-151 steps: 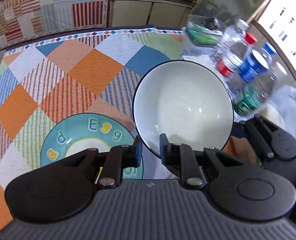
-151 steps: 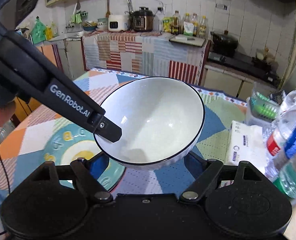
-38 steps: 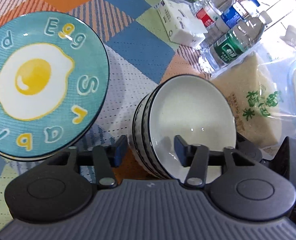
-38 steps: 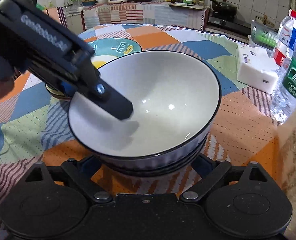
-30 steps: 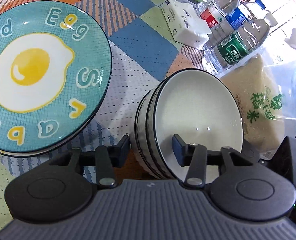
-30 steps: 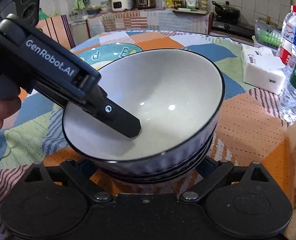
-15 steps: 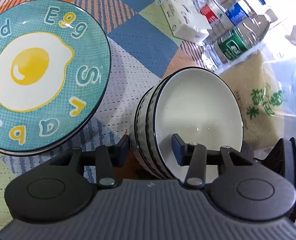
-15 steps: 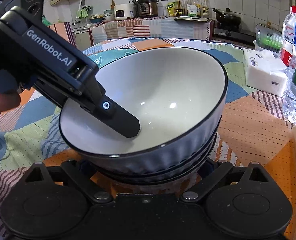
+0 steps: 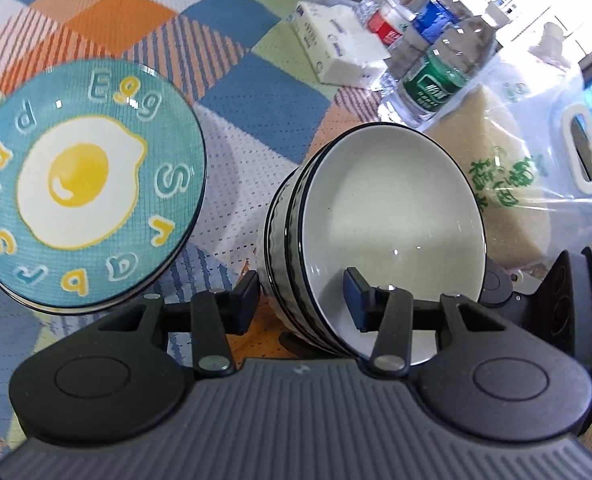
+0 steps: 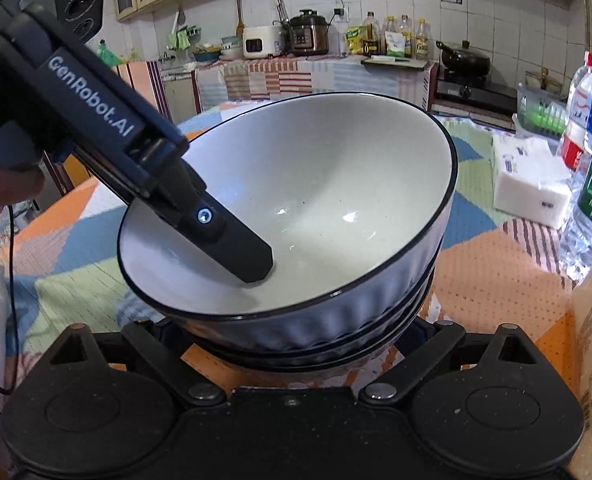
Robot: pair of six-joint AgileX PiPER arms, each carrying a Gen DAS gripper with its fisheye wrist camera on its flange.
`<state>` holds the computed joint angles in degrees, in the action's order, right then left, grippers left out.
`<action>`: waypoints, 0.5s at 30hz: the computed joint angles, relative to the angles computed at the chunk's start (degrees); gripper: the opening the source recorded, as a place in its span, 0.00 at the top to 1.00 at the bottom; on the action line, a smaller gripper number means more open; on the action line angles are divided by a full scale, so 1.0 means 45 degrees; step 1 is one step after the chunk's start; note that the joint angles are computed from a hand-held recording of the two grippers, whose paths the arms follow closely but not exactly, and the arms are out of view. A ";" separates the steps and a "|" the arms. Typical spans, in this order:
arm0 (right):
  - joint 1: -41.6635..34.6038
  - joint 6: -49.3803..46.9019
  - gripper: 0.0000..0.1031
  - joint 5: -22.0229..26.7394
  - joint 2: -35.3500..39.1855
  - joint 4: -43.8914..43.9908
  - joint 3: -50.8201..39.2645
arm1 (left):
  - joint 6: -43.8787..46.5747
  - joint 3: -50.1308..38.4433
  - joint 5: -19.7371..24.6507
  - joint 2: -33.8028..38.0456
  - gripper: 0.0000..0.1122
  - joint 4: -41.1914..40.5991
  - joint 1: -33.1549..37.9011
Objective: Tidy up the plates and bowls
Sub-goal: 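Lift the bowl stack with both tools and carry it over the Egg plate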
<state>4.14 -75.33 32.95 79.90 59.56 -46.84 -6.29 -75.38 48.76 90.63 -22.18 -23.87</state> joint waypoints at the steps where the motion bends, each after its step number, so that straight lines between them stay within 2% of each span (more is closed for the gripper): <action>1: 0.0044 0.0138 0.04 0.0009 -0.0109 -0.0036 -0.0028 | 0.0094 -0.0075 0.0113 -0.0116 0.61 0.0049 0.0019; 9: 0.0693 0.1686 0.04 -0.0030 -0.0821 -0.0938 -0.0645 | 0.0320 -0.0734 0.1220 -0.1111 0.61 0.0419 0.0521; 15: 0.1295 0.3027 0.04 0.0360 -0.0512 -0.1760 -0.1897 | -0.0047 -0.1318 0.2014 -0.1757 0.61 0.0955 0.1084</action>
